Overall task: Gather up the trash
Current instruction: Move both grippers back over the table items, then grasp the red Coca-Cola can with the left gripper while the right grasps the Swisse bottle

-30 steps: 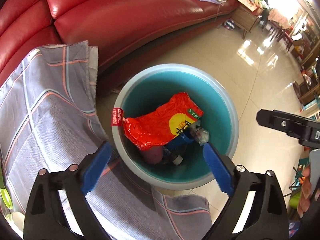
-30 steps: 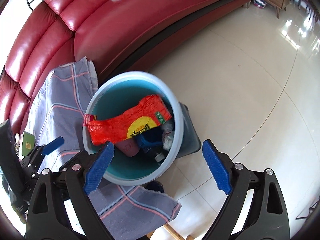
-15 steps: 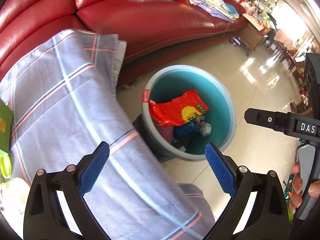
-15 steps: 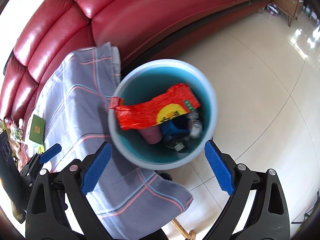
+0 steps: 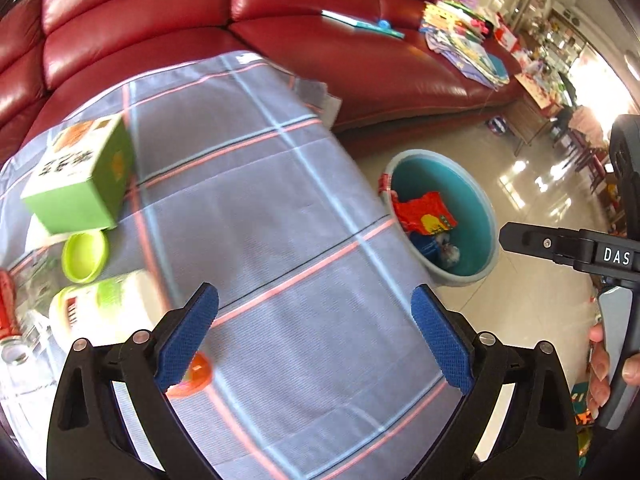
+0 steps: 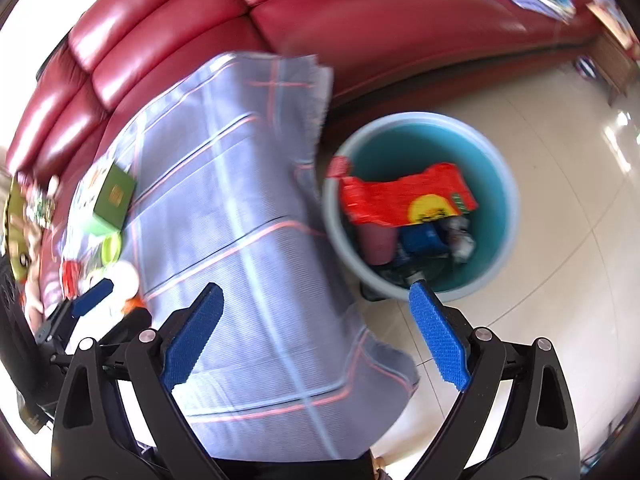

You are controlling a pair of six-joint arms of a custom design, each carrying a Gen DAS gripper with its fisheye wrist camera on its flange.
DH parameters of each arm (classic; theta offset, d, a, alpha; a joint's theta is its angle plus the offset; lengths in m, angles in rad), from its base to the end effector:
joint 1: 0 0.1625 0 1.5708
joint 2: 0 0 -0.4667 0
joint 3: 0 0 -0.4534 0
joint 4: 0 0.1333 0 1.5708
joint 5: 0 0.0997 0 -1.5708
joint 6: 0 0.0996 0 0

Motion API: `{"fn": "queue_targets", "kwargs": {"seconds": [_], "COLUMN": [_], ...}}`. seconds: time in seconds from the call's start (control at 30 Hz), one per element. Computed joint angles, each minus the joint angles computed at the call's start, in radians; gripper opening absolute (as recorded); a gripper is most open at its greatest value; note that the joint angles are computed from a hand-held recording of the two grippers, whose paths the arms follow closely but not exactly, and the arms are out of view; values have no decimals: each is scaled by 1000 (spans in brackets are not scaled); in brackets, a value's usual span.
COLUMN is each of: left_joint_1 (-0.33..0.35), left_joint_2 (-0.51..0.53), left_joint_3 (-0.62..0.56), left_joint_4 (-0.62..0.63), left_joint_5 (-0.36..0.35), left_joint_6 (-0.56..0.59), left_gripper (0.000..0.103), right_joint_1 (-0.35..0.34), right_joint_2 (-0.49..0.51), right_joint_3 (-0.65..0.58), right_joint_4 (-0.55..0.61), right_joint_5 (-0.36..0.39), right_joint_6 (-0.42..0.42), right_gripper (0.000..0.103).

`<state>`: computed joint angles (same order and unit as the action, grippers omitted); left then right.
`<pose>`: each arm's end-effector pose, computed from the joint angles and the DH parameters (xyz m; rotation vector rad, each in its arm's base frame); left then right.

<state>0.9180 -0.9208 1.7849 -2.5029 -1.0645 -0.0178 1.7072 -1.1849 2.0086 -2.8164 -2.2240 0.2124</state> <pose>-0.2701 -0.6523 0.1091 0.8107 2.5422 -0.3128 0.1546 -0.5916 0.2309 -0.2751 -2.4814 0.6715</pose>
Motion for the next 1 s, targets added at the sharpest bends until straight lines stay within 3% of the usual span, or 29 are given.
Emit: {"fn": "queue_targets", "kwargs": {"seconds": [0.27,0.57,0.73,1.0], "left_joint_1": [57,150,200,268], "left_joint_2": [-150,-290,-321,-321], "left_joint_3": [81,105,92,44], "left_joint_4": [-25,-14,-5,8], "left_joint_5": [68,151,179,171], "left_joint_6": [-15,-61,-93,-139], "left_gripper": [97,97,97,97], "right_joint_1": [100,193,230,254], "right_joint_2": [151,370,482,594], "right_joint_3": [-122,-340,-452,-551], "right_joint_4": [103,293,373,370], "right_joint_5": [-19,-44,-96,-178], "right_joint_6": [-51,-188,-281,-445], "right_gripper": [90,90,90,90]}}
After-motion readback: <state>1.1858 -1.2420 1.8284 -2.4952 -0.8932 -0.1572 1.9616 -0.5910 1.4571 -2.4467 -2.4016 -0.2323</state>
